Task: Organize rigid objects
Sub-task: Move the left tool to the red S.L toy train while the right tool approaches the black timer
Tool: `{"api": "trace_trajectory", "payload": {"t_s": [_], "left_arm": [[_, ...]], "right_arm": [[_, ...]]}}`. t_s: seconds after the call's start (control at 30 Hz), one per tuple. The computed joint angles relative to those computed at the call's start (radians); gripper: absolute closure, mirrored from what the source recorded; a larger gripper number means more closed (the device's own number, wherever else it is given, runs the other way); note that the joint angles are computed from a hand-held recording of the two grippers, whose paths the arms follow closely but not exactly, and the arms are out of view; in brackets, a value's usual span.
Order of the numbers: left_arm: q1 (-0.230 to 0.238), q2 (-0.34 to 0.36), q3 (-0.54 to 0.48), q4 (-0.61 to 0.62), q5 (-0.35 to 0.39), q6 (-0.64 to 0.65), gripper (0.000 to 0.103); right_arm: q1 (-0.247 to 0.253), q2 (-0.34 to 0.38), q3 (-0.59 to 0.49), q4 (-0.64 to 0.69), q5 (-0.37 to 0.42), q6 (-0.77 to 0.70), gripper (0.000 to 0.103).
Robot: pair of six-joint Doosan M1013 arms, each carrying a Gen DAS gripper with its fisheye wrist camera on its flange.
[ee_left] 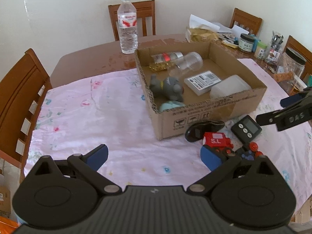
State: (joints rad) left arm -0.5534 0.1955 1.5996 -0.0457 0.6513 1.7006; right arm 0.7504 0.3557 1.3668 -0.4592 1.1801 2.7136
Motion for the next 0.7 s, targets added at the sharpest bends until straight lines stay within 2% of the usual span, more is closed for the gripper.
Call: {"api": "trace_trajectory", "payload": {"t_s": [0.2,0.47,0.7], "left_arm": [[-0.018,-0.003,0.005,0.023,0.014,-0.043,0.002],[-0.052,0.008,-0.007,0.096,0.060,-0.184,0.002],[-0.087,0.033,-0.034,0.125,0.085,-0.233,0.002]], "right_arm": [[-0.009,0.010,0.027,0.026,-0.042,-0.001,0.000],[-0.034,0.036,0.046,0.066,-0.080,-0.072,0.000],[-0.045,0.015,0.085,0.054,-0.106,-0.115,0.000]]}}
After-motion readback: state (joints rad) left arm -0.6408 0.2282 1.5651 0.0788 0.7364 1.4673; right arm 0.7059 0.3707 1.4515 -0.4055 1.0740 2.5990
